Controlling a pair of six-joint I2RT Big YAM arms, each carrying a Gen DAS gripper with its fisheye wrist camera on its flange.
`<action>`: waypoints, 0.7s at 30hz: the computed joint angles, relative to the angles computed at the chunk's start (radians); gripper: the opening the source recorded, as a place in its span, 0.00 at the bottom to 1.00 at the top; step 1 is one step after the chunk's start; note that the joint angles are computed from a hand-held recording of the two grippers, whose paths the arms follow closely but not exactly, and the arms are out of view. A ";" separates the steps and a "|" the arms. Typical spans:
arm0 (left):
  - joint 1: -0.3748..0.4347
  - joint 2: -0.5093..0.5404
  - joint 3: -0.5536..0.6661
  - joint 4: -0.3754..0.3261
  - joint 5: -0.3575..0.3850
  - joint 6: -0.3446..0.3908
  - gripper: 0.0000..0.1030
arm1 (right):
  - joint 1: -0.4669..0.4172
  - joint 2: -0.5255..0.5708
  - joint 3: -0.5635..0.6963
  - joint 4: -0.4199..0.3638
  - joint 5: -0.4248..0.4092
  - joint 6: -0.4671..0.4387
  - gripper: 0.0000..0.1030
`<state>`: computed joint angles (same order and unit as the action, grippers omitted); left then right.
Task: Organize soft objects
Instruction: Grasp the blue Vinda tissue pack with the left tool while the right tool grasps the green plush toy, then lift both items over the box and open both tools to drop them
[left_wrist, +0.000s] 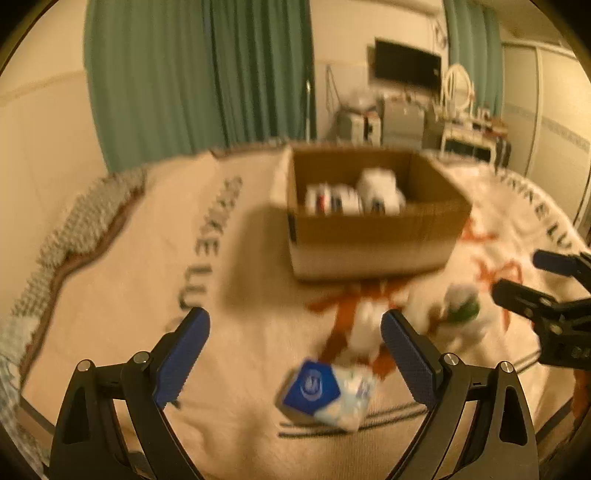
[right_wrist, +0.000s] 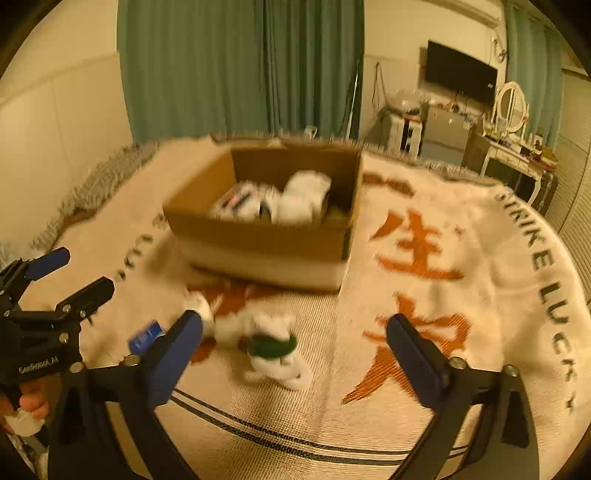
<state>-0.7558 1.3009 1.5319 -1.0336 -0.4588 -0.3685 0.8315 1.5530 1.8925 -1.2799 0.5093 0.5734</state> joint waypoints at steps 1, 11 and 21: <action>0.002 0.002 -0.011 -0.006 0.006 -0.003 0.92 | -0.004 0.004 -0.011 0.006 -0.015 -0.001 0.86; 0.028 0.020 -0.086 -0.033 0.172 -0.015 0.91 | -0.051 0.027 -0.120 0.074 -0.156 0.027 0.55; 0.046 0.058 -0.077 -0.083 0.271 -0.013 0.80 | -0.056 0.017 -0.148 0.107 -0.176 0.031 0.34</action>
<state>-0.7097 1.3586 1.4546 -1.1164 -0.1878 -0.3816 0.7753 1.5697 1.7450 -1.1726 0.3334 0.6041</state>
